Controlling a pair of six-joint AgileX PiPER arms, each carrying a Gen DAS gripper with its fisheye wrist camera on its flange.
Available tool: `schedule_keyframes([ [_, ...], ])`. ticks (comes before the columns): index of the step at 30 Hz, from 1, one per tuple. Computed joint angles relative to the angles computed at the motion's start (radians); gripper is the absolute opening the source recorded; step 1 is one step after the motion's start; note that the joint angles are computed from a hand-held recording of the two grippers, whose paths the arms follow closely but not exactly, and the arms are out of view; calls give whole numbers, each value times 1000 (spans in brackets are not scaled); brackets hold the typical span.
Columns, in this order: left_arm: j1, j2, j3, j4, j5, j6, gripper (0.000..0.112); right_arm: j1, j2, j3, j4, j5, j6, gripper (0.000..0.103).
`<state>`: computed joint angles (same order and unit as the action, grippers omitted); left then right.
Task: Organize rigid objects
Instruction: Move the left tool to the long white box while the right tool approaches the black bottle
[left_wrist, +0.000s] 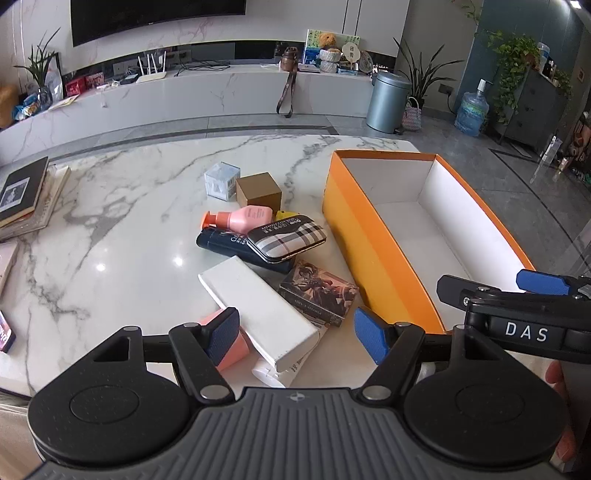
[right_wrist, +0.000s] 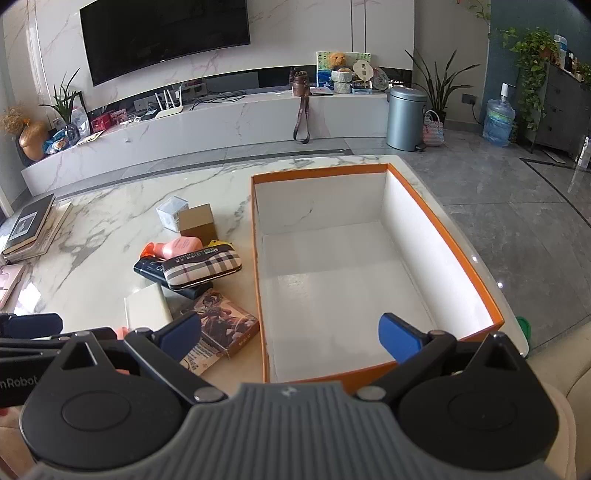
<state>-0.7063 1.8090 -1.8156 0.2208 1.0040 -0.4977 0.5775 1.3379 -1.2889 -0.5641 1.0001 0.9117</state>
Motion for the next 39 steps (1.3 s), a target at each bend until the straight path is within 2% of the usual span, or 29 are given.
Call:
schedule_keyframes([
  [13, 41, -7, 29, -74, -30, 36, 82, -4, 32, -22, 24, -1, -41, 101],
  [15, 66, 0, 32, -103, -34, 54, 76, -6, 46, -28, 27, -12, -58, 96],
  [18, 101, 20, 23, -120, -27, 57, 75, -25, 76, -43, 63, -55, -137, 85],
  [22, 178, 46, 2, -217, -5, 66, 73, -61, 125, -70, 156, -138, -254, 69],
  [26, 231, 94, -50, -256, 61, 121, 66, -66, 193, -121, 247, -189, -369, 55],
  [27, 248, 109, -62, -277, 81, 144, 65, -73, 214, -138, 294, -197, -412, 54],
  [32, 307, 146, -62, -352, 104, 249, 65, -105, 338, -236, 486, -171, -563, 46],
  [34, 328, 161, -65, -377, 104, 246, 65, -119, 375, -261, 542, -155, -595, 43],
  [36, 347, 181, -82, -411, 105, 237, 65, -128, 402, -279, 572, -138, -614, 37],
  [38, 354, 217, -135, -425, 121, 232, 66, -125, 424, -295, 556, -124, -595, 25],
  [39, 354, 248, -182, -426, 145, 229, 66, -125, 434, -304, 542, -119, -580, 24],
])
